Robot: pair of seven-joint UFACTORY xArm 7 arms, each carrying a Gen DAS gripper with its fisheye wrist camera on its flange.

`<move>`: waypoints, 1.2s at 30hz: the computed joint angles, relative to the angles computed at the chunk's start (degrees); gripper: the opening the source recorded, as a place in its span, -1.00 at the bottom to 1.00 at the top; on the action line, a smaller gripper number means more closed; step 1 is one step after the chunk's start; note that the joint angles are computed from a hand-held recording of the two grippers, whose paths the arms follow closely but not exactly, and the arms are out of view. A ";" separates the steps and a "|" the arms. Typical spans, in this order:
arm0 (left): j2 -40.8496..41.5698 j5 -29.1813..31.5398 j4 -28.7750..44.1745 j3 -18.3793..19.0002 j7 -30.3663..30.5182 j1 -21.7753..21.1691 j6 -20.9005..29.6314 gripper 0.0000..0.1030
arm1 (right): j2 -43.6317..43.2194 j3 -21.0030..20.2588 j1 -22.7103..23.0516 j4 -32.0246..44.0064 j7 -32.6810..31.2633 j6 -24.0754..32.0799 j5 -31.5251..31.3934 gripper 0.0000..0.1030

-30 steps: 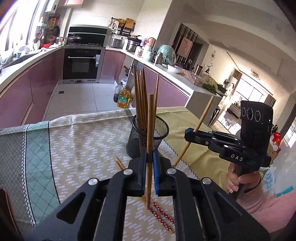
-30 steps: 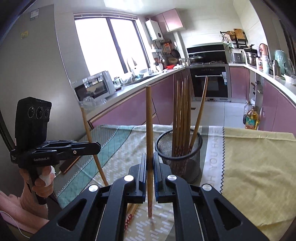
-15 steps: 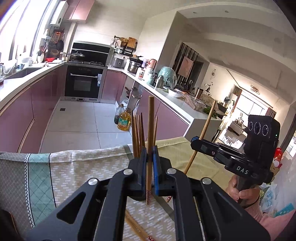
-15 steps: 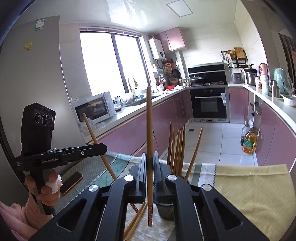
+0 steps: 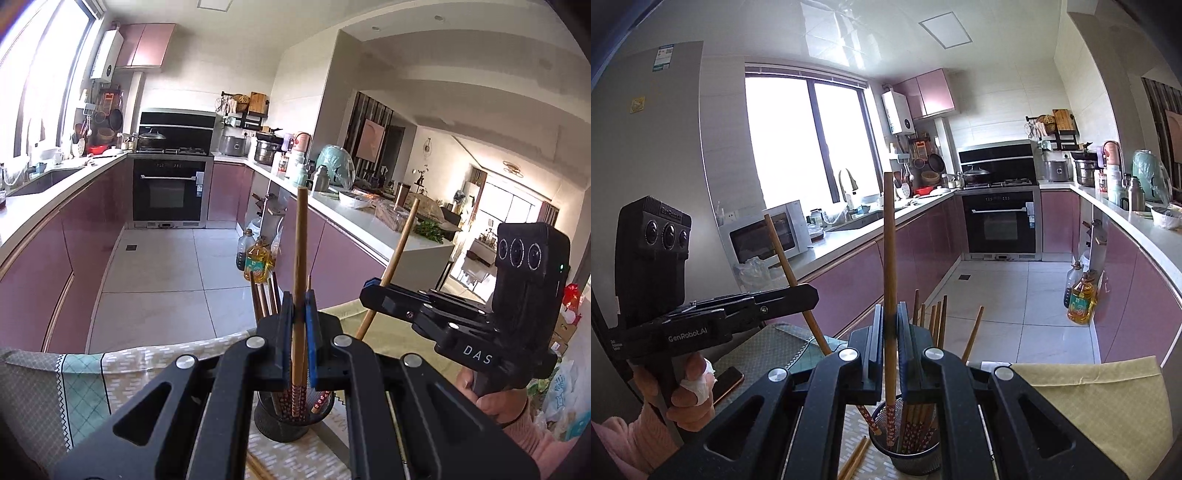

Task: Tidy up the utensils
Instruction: 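Open the left gripper to drop its chopstick in while the right gripper releases too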

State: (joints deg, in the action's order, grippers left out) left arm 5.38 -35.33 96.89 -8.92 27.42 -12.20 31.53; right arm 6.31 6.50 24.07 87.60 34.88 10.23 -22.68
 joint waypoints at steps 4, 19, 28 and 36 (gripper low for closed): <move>2.22 5.14 1.31 0.21 -2.87 -0.47 3.12 -0.86 | 2.42 1.01 -0.56 1.28 -3.49 1.76 4.34 -0.89; 10.81 14.66 9.16 -0.09 -9.99 -0.50 12.29 -0.84 | 9.12 0.95 0.11 6.69 -11.41 11.69 15.58 -0.88; 14.53 16.48 12.55 -0.65 -12.69 -0.27 13.65 -0.83 | 9.85 -0.49 1.12 7.86 -7.83 11.94 13.84 -0.81; 8.50 11.99 2.21 -1.38 -9.00 1.56 5.22 -0.32 | 7.12 -0.08 1.52 3.60 -6.75 9.85 12.37 -0.56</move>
